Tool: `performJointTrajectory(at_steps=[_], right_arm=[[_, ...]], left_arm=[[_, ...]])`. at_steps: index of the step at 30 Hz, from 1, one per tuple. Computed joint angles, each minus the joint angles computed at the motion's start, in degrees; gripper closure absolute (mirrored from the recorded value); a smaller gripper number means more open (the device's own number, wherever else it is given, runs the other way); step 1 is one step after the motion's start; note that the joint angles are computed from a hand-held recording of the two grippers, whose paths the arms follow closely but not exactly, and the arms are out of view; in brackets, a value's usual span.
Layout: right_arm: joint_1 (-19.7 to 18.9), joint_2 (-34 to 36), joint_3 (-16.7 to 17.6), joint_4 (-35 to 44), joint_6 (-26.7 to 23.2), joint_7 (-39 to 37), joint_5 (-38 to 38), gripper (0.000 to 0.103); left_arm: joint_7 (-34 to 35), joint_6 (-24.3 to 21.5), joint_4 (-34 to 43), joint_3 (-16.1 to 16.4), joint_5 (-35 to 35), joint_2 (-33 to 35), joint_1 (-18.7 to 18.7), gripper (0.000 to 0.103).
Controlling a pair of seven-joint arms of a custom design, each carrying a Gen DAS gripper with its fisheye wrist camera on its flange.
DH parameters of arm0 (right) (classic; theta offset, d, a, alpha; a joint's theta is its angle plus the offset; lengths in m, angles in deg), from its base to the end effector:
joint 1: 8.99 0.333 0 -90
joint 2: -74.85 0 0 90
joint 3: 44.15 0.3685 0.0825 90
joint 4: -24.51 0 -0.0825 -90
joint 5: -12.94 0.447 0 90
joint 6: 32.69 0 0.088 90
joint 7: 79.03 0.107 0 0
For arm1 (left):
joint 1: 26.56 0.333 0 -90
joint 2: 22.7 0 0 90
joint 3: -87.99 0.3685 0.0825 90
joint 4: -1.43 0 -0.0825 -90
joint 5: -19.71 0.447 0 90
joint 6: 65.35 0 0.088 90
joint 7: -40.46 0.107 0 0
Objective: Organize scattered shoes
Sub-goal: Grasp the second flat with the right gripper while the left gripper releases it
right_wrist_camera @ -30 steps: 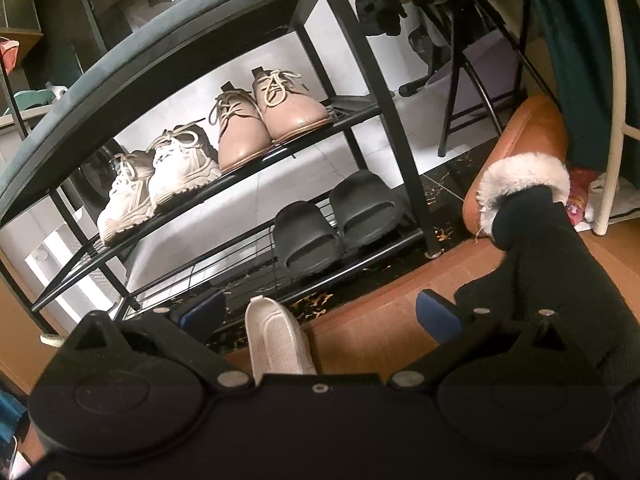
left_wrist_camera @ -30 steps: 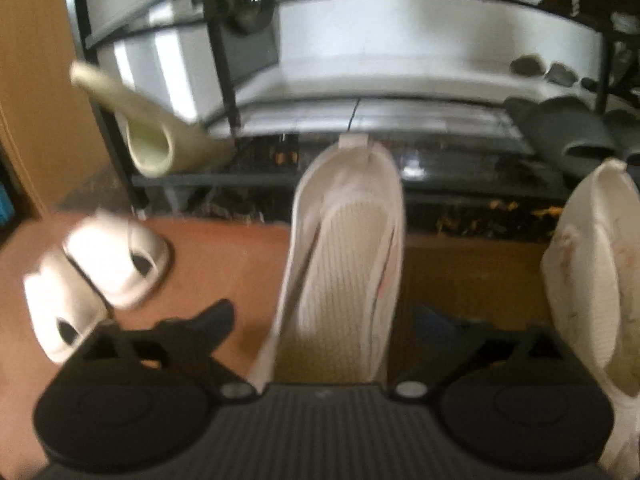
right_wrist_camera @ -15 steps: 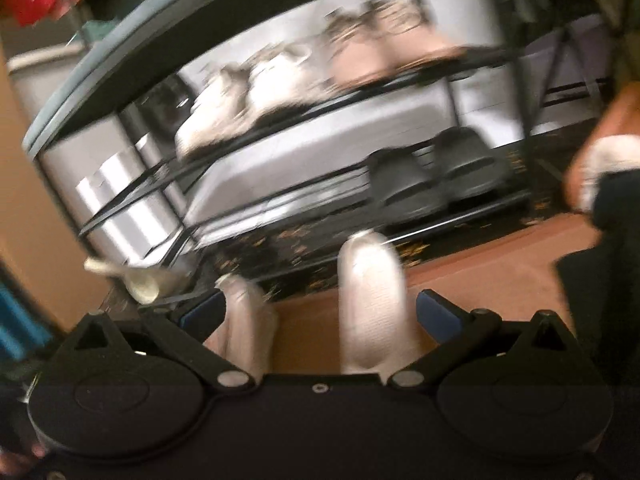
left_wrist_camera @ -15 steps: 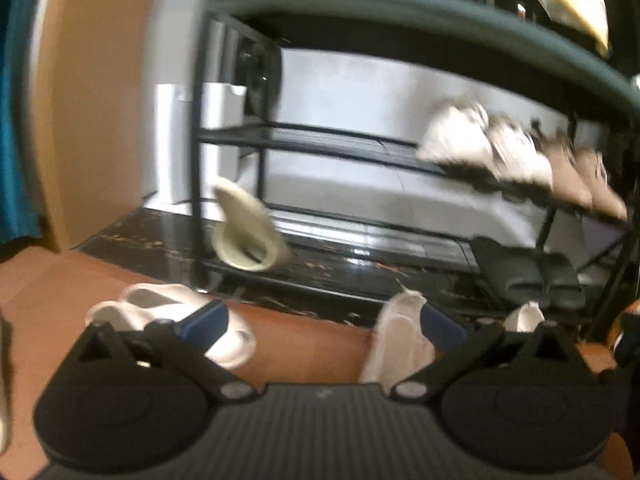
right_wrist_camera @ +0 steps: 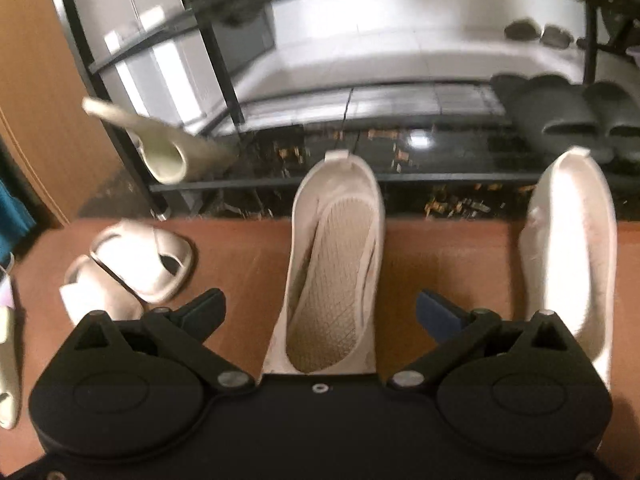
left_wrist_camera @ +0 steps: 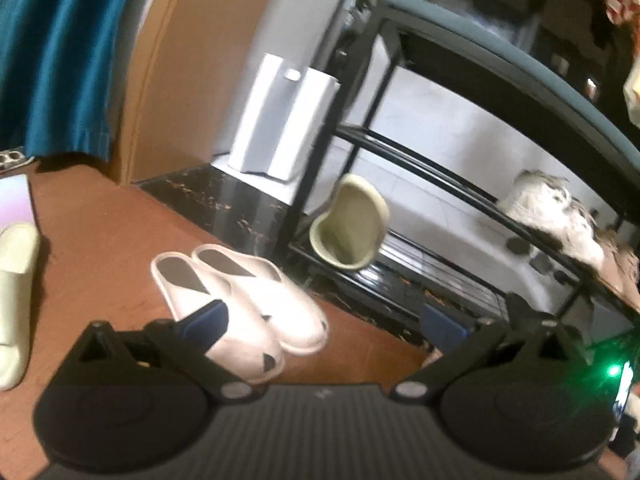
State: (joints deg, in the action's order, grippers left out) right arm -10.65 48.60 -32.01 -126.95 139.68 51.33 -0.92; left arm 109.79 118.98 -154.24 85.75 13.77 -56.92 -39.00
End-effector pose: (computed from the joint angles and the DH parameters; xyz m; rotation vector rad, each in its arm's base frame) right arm 0.4511 0.1065 0.4933 -1.4458 1.9128 -0.6070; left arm 0.4088 -0.0988 0.5504 -1.8236 1.4819 -1.2911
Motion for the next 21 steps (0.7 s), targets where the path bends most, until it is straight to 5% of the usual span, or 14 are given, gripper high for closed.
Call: performJointTrajectory(at_steps=[5, 8, 11, 14, 21], right_arm=[[-2.3, 5.7, 2.4, 4.2, -5.0, 4.1, -3.7, 0.0], [0.3, 8.1, 0.1, 5.0, -6.2, 4.4, -4.7, 0.004], [1.4, 9.3, -1.1, 5.0, -5.3, 4.7, -6.9, 0.024], [4.0, 9.7, -3.6, 4.2, -3.5, 3.0, -5.4, 0.031], [3.2, 6.7, -3.2, 2.6, -6.2, 2.2, -6.2, 0.034]], left_arm=[[-1.3, -2.5, 0.1, 0.0, -0.9, 0.3, 0.8, 0.001], [-0.2, -2.5, -0.1, -0.3, -0.2, 0.1, 0.9, 0.001], [1.0, -2.9, 0.3, -0.6, 0.6, 0.5, 0.7, 0.001], [1.3, -3.8, 0.8, -1.1, 0.5, 1.0, 0.8, 0.001], [-0.2, -5.6, 1.8, -3.8, 0.5, 1.5, 3.4, 0.001]])
